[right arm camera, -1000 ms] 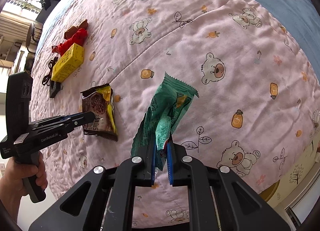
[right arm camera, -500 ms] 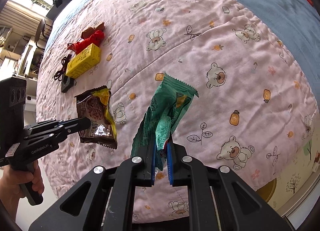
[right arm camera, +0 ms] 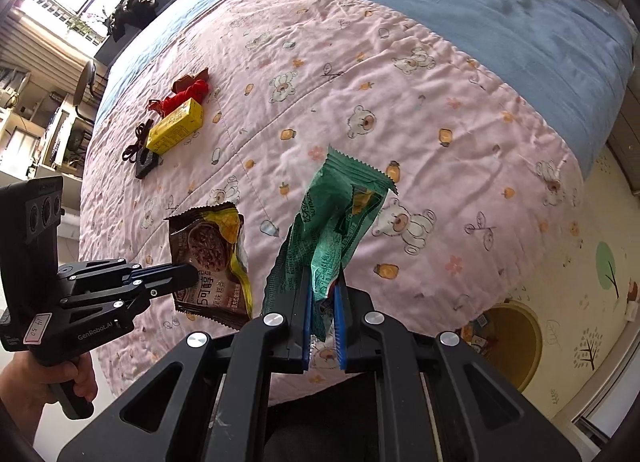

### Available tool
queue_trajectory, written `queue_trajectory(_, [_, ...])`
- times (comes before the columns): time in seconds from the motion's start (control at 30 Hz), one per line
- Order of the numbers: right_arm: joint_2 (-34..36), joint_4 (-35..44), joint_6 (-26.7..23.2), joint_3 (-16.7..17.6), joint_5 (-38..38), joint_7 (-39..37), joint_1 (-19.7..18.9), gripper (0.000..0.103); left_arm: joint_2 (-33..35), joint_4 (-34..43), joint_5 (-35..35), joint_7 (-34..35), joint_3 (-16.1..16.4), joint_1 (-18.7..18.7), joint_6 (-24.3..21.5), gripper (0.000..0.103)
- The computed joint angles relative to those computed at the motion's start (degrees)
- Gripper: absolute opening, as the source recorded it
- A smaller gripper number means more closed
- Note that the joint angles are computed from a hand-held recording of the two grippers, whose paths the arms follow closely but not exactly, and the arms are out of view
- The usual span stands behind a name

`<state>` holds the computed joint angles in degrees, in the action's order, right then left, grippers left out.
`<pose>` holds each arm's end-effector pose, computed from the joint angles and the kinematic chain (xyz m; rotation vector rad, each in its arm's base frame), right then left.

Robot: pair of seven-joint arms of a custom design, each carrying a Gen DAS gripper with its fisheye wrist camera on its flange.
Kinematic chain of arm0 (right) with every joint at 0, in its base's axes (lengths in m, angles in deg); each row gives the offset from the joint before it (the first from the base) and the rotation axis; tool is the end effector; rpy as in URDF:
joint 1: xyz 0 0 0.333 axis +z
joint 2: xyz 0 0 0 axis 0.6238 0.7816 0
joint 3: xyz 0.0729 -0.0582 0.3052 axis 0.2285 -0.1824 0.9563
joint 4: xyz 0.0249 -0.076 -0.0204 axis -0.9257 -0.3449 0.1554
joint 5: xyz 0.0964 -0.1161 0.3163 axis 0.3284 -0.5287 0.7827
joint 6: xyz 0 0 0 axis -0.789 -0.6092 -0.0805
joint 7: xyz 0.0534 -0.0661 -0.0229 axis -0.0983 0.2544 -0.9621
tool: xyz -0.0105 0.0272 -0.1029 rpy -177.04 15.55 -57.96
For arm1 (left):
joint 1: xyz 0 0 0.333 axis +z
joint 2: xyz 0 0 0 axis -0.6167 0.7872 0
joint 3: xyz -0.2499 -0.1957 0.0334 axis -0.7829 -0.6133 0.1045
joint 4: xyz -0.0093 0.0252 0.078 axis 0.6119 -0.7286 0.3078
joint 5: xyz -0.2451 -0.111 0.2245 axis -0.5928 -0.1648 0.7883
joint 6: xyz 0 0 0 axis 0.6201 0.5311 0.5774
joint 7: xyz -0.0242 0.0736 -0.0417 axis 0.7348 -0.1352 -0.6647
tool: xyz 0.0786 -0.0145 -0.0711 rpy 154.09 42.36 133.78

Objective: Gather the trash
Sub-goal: 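Carry both wrappers over the yellow wastebasket and open both grippers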

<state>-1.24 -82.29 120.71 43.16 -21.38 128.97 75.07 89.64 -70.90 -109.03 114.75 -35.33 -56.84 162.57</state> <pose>0.4279 0.4517 0.4505 -1.9473 1.9291 0.0937 0.4483 -0.3195 0.4314 1.7382 -2.2642 0.6078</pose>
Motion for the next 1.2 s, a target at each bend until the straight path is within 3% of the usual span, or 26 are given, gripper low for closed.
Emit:
queue_trajectory(0.3, [-16.57,-22.24,5.54,0.34,4.15,2.69,-3.00,0.009,7.02,8.48,4.37,-5.61,-3.85,-5.94,-1.16,0.006])
queue_trajectory(0.67, [-41.63,-48.61,0.42,-0.70,12.25,2.21,-4.48,0.009,22.66,24.83,11.48,-13.65,-7.78,-16.69,-4.61,0.006])
queue_trajectory(0.83, [-48.85,-55.78,-2.59,-0.98,14.79,2.26,-3.67,0.009,29.01,32.28,14.68,-16.36,-7.91,-20.83,-8.13,0.006])
queue_trajectory(1.07, [-53.04,-60.86,-4.05,-2.01,17.29,0.15,-2.56,0.014,35.43,40.73,17.19,-19.28,-7.29,-24.66,-12.00,0.008])
queue_trajectory(1.13, [-53.74,-61.57,-4.67,-2.79,18.08,-0.85,-2.45,0.018,36.53,42.52,18.16,-20.26,-6.73,-25.60,-13.11,0.021])
queue_trajectory(1.17, [-54.09,-61.91,-4.77,-3.00,18.21,-1.24,-2.74,0.026,37.32,43.88,18.62,-20.76,-6.52,-26.08,-14.04,0.045])
queue_trajectory(1.2, [-54.42,-62.07,-5.09,-2.95,18.09,-1.33,-3.14,0.032,37.82,44.72,19.03,-21.30,-6.25,-26.52,-14.47,0.058])
